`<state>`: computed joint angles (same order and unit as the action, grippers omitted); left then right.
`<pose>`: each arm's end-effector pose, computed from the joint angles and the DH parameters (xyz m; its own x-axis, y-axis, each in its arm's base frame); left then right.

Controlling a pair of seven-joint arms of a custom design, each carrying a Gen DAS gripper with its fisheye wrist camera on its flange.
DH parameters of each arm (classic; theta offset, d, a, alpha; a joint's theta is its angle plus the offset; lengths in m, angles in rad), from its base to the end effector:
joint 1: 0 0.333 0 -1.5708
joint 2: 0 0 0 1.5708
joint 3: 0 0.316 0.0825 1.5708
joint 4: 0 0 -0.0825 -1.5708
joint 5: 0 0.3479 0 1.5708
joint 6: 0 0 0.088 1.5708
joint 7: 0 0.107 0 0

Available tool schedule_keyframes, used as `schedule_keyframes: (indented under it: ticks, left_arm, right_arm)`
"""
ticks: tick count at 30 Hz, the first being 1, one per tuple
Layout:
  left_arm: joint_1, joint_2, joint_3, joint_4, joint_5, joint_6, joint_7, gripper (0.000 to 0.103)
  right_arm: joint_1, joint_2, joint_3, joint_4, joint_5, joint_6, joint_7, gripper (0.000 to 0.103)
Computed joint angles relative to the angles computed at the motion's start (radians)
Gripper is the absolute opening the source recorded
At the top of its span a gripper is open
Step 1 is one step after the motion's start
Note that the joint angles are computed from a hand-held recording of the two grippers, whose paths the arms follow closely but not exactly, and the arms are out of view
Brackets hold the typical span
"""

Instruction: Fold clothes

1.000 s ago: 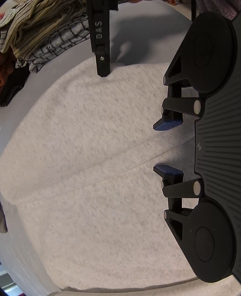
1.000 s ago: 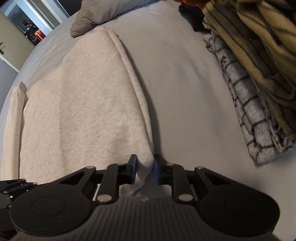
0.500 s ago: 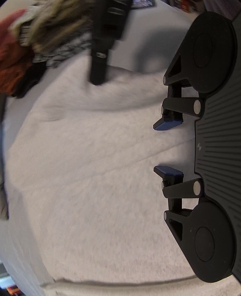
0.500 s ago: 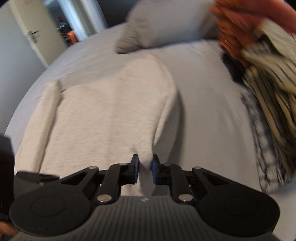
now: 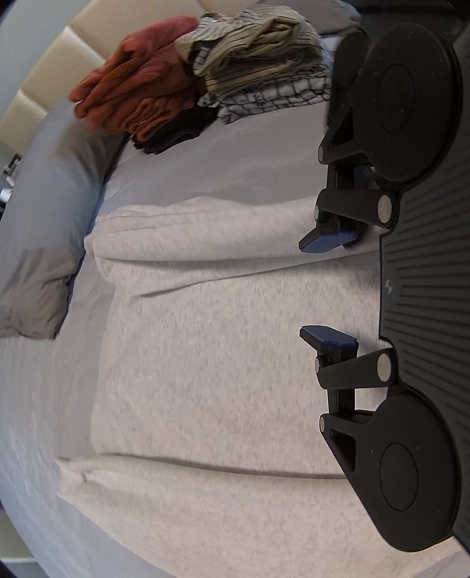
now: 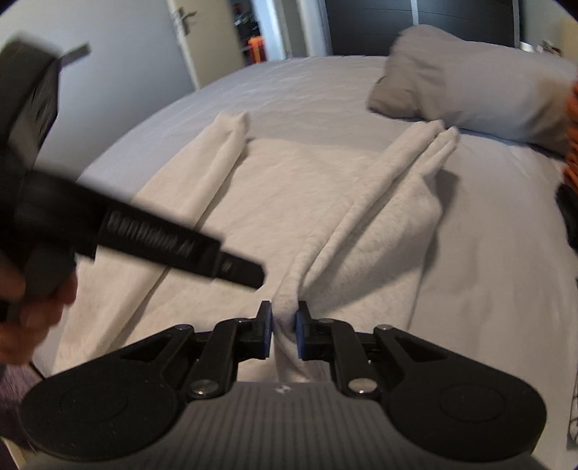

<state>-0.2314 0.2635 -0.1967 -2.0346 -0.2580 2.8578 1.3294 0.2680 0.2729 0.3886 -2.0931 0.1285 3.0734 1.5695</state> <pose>0.5606 -0.2321 0.4038 -0.0241 -0.9355 0.3525 -0.8941 -0.1376 -0.4262 0.4923 0.3464 0.4101 0.5155 -0.8352 -0.1915 -0.7092 -0.2905 -0.6424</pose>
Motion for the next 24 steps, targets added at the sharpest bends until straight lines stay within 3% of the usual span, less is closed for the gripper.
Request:
schedule_keyframes:
  ticks: [4,7,9,10,12,16,20,24]
  left_arm:
    - [-0.008,-0.005,0.018,-0.021,0.021,0.020,-0.024,0.042]
    - [0.004,-0.005,0.009,-0.033,0.009,0.028,-0.012,0.042]
    - [0.012,-0.008,0.000,-0.044,-0.005,0.039,0.003,0.042]
    - [0.014,-0.011,-0.003,-0.051,-0.009,0.045,0.011,0.042]
    - [0.016,-0.015,-0.008,-0.061,-0.014,0.055,0.030,0.042]
    - [0.009,-0.023,-0.018,-0.069,-0.023,0.079,0.060,0.042]
    - [-0.055,-0.034,0.027,-0.063,0.084,0.069,0.009,0.042]
    - [-0.146,-0.034,0.095,-0.045,0.290,0.045,-0.097,0.042]
  right_arm:
    - [0.034,0.035,-0.011,0.033,-0.041,-0.046,-0.022,0.015]
    - [0.117,0.049,-0.093,0.047,-0.120,-0.076,0.024,0.020]
    - [0.118,0.044,-0.094,0.033,-0.132,-0.077,0.026,0.026]
    - [0.110,0.038,-0.085,0.022,-0.127,-0.074,0.023,0.034]
    - [0.068,0.030,-0.040,0.010,-0.085,-0.077,-0.016,0.039]
    - [0.086,-0.037,-0.061,-0.047,-0.090,-0.080,-0.021,0.049]
    - [0.163,-0.090,-0.165,-0.068,-0.203,-0.142,0.062,0.049]
    - [0.165,-0.117,-0.197,-0.089,-0.231,-0.172,0.103,0.049]
